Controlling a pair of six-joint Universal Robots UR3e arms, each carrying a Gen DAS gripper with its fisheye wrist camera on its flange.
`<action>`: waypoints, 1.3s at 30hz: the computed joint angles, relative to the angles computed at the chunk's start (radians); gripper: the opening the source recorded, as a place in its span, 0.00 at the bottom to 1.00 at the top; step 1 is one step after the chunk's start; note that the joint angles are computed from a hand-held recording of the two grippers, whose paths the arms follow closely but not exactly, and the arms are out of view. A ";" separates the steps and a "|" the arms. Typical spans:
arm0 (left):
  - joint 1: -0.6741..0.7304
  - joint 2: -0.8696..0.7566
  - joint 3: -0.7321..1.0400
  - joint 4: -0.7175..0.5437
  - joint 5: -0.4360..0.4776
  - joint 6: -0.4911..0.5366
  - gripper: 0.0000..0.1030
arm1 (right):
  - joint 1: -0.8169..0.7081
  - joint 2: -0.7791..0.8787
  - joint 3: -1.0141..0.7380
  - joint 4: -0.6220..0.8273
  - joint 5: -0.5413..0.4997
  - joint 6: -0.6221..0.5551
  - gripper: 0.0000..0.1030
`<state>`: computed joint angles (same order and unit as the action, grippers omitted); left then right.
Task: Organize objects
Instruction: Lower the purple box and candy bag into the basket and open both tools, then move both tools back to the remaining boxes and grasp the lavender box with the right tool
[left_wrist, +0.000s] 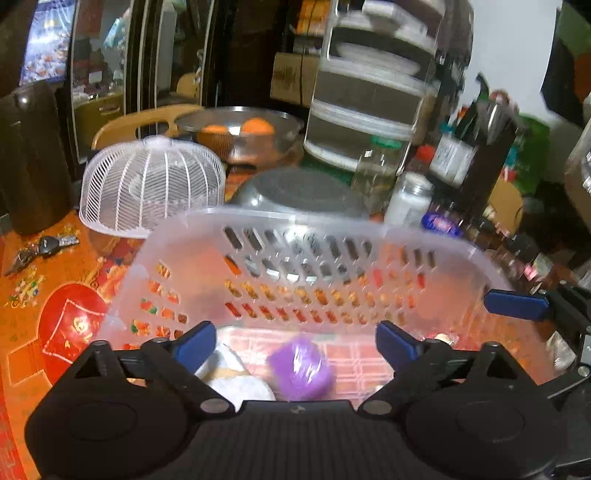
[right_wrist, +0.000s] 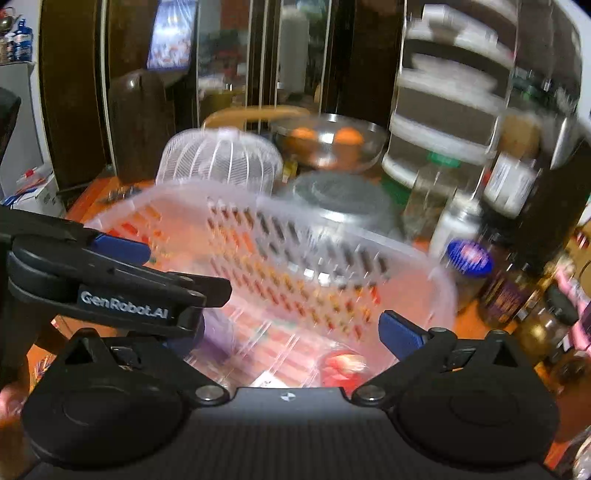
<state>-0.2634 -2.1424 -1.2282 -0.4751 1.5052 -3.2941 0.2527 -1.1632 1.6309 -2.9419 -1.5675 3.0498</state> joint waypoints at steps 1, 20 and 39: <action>-0.004 0.018 -0.024 0.028 0.010 -0.003 0.98 | 0.001 -0.020 0.030 -0.034 0.000 0.001 1.00; 0.084 0.405 -1.239 1.078 0.027 -0.120 0.98 | 0.082 0.078 0.971 -1.375 -0.027 0.295 1.00; 0.080 0.260 -1.270 1.198 0.042 -0.145 0.96 | 0.281 0.199 0.688 -1.022 -0.128 0.235 0.61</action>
<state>-0.1836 -1.8819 -2.4984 0.7230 1.5475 -3.4390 0.5334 -0.9638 2.3188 -3.9643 -1.6956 3.2850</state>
